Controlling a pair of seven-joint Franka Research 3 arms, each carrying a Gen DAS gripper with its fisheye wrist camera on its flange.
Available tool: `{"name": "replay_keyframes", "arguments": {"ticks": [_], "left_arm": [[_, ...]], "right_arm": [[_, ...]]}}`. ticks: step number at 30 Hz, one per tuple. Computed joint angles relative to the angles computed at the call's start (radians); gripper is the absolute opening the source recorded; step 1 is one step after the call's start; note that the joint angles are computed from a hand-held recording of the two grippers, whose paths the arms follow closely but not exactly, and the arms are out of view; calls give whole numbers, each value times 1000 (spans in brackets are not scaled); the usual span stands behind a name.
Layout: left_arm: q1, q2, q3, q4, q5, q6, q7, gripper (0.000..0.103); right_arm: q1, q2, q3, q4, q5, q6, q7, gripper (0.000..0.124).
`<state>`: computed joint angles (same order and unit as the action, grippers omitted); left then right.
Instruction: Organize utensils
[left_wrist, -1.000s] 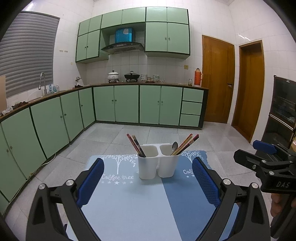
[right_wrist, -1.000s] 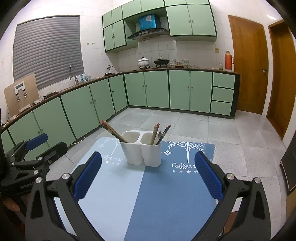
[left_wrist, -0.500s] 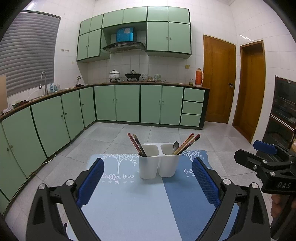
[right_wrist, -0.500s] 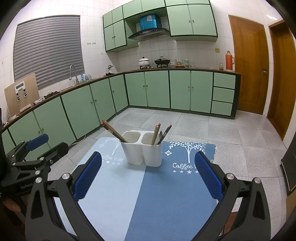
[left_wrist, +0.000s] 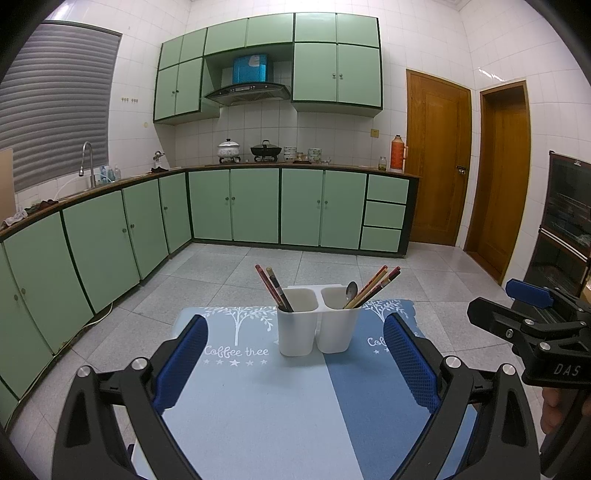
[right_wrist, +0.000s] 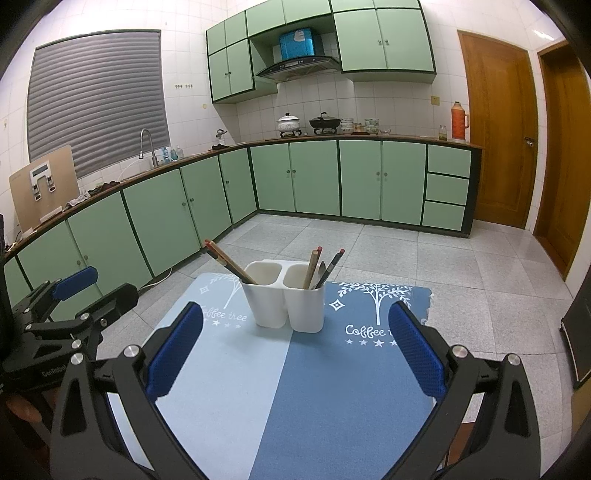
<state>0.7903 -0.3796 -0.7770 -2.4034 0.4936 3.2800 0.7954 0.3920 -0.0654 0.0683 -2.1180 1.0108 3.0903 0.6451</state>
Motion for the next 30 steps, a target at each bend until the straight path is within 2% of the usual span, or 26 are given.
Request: {"name": "replay_keyframes", "arguments": {"ticks": [30], "left_arm": [[-16,6,16,-10,-12,2,13,94]], "right_arm": [[13,2,5,-15,-11,16,18,98]]}}
